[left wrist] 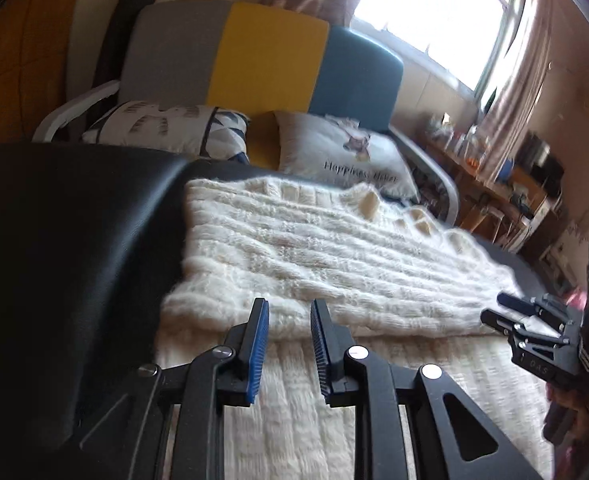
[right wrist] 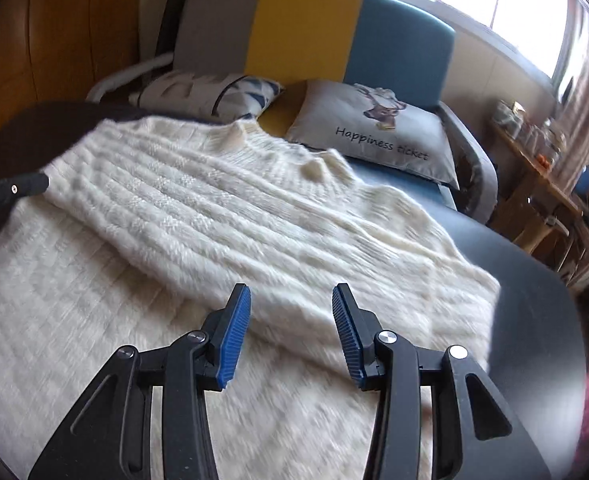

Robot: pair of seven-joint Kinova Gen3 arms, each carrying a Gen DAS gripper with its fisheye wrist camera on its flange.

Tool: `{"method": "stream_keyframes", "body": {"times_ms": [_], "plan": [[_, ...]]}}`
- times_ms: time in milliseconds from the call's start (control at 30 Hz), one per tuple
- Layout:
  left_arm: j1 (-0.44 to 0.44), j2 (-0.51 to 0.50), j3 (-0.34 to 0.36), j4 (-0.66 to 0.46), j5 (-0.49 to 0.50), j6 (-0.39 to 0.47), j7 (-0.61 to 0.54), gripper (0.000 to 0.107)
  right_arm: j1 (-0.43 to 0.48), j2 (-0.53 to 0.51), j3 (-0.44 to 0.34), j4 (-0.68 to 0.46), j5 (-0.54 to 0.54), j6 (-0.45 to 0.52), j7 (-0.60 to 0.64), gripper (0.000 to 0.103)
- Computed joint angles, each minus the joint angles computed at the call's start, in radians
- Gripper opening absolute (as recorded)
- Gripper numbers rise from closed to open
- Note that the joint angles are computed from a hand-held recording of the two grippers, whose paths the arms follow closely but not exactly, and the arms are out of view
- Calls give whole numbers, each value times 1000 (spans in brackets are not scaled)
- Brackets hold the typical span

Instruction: Fold clothes

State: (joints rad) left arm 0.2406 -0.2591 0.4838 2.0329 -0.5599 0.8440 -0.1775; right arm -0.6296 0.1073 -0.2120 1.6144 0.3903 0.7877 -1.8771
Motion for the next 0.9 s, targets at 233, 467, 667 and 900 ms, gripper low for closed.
{"method": "stream_keyframes", "body": {"times_ms": [233,467,667,900], "plan": [[4,-18,-86,8,88,-51,-88,21,9,41,23,-22,-23,-10,-26,52],[-84,-11,17,-47,3,-77,-110,21,9,29,7,-62,-55,-32,23,54],[-60,147,-31,-107,-21,7,-191,21,-29,122,40,-127,-39,3,-15,54],[21,95,-116,-83,-55,-22,-154,21,-6,93,49,-97,-99,-42,-17,55]]}}
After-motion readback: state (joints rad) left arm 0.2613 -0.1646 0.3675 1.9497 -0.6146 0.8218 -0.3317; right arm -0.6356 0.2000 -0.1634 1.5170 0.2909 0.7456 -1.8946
